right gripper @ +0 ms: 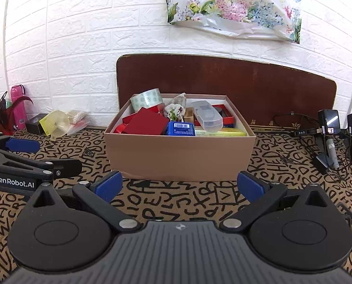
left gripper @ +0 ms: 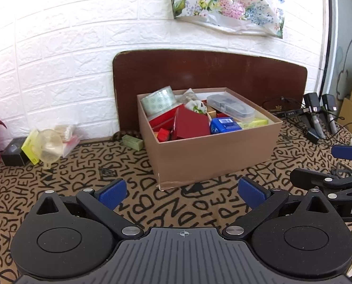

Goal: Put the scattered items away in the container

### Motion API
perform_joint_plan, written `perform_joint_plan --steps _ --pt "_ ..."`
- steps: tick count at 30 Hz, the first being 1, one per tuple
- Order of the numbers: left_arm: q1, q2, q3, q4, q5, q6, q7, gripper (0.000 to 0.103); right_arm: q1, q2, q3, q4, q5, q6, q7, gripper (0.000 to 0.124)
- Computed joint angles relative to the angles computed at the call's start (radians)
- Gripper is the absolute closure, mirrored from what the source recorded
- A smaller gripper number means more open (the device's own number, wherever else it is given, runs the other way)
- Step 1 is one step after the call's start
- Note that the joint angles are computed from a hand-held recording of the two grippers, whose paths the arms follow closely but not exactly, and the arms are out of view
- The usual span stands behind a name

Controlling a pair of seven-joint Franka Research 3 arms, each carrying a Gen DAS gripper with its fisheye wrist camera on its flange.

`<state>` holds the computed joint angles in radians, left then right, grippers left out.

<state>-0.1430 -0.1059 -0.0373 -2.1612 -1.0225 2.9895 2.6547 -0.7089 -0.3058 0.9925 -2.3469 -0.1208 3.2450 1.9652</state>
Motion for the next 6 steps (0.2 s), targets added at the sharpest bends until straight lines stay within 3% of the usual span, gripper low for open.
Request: perform_joint_plan --steps 6 --pt "0.000 0.001 0.003 -0.002 0.011 0.010 -0.020 0.000 0.001 0.021 0.006 0.016 -0.032 -0.017 0.005 0.021"
